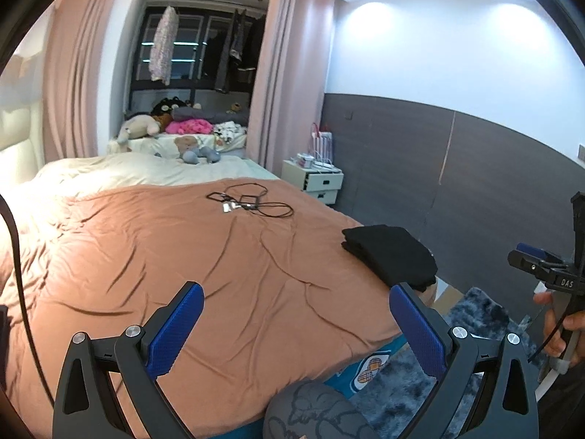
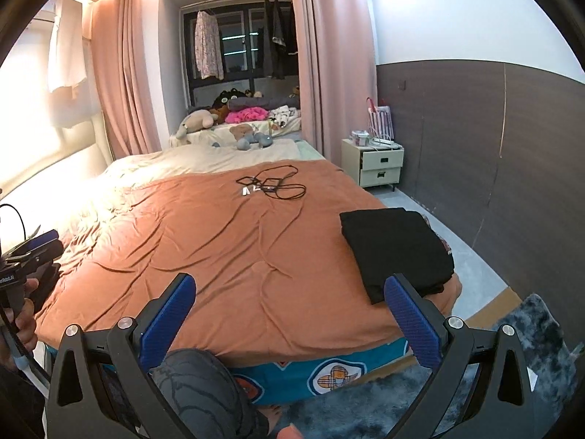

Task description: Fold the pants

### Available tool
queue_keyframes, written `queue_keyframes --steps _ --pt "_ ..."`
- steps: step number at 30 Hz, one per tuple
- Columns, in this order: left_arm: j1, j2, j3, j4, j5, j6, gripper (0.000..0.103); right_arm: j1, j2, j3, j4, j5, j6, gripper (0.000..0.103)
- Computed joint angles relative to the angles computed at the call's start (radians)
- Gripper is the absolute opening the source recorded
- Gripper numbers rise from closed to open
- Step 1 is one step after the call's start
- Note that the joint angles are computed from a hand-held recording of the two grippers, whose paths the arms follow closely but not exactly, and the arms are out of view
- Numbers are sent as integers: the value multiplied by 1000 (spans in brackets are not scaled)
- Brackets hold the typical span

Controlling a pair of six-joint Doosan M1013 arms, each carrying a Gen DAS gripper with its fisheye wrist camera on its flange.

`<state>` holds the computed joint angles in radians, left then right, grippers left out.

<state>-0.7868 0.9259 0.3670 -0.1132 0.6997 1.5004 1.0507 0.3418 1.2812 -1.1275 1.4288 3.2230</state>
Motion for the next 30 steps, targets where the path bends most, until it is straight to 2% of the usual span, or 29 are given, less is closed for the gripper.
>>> queue_keyframes --steps 3,6,8,10,14,19,30 --pt "-2 -74 154 28 -98 -13 103 14 7 9 -14 -5 38 103" --pt "-5 -128 265 65 -170 -42 103 25 14 20 -28 -14 59 103" --pt "-8 -154 319 88 -197 -66 103 31 22 21 -29 -6 60 103" --pt "-16 -177 365 189 -202 -155 103 39 32 20 -29 -3 70 103" --pt "-27 -221 457 285 -246 -231 103 52 57 2 -38 19 59 103" --pt "-32 -261 541 329 -290 -280 103 68 83 -14 -44 7 74 103" --pt "-40 -301 650 538 -333 -512 103 72 113 -28 -11 -14 116 103"
